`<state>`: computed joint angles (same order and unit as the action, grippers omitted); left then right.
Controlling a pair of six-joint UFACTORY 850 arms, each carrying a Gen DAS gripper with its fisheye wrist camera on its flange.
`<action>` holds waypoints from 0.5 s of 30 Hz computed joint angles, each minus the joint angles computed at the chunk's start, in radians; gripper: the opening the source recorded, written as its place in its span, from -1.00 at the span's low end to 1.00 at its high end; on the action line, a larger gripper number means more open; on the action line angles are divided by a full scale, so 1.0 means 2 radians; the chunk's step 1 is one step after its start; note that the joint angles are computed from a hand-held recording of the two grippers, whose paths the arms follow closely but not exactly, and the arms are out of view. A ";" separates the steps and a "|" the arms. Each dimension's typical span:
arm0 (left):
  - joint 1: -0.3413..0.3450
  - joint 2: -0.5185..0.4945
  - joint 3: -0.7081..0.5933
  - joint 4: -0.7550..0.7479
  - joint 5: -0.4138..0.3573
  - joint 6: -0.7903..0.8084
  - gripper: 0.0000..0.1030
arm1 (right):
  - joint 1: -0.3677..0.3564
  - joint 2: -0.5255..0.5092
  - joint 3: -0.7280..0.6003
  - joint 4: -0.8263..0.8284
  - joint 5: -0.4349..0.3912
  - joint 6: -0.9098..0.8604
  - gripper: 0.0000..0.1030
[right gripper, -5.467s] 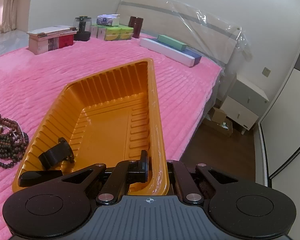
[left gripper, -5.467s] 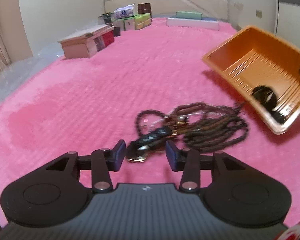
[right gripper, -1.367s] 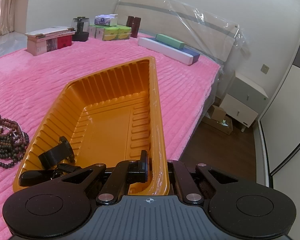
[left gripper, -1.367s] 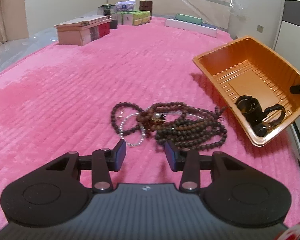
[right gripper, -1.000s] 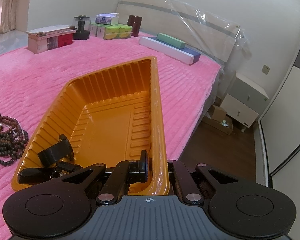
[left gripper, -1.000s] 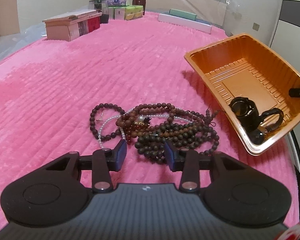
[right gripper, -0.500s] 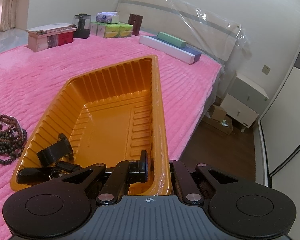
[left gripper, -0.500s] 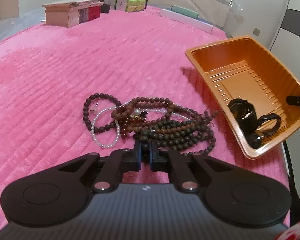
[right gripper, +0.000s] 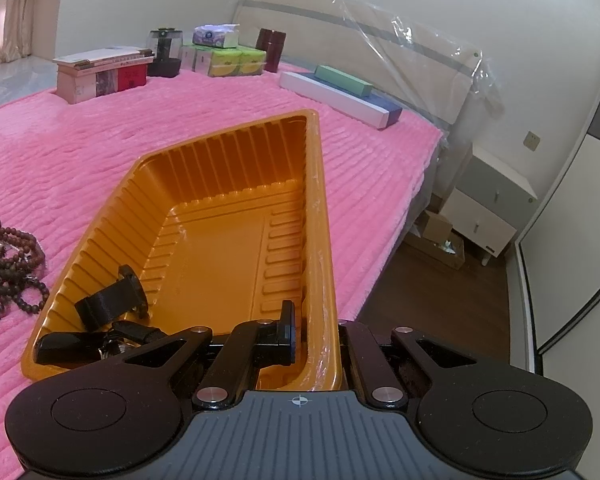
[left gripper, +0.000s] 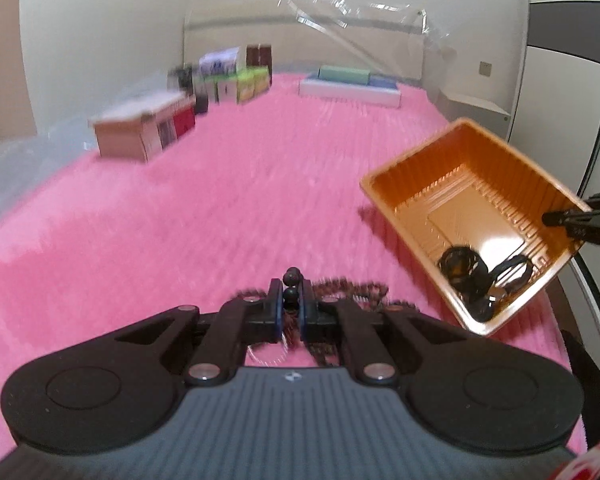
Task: Organize jewelry
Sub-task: 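Lift the dark bead bracelet up off the bed with the left tool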
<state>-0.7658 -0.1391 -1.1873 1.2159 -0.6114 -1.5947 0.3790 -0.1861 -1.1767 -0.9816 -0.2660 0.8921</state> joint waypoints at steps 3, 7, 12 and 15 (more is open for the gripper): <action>-0.001 0.007 -0.009 0.009 -0.009 0.022 -0.88 | 0.000 0.000 0.001 -0.010 -0.002 0.010 -0.90; -0.001 0.016 -0.022 0.021 -0.016 0.049 -0.88 | 0.002 0.001 0.001 -0.018 -0.003 0.018 -0.90; 0.000 0.024 -0.040 0.030 -0.014 0.084 -0.88 | 0.006 0.003 0.001 -0.038 -0.008 0.036 -0.90; 0.000 0.026 -0.056 0.029 -0.012 0.117 -0.88 | 0.009 0.005 0.002 -0.050 -0.011 0.046 -0.90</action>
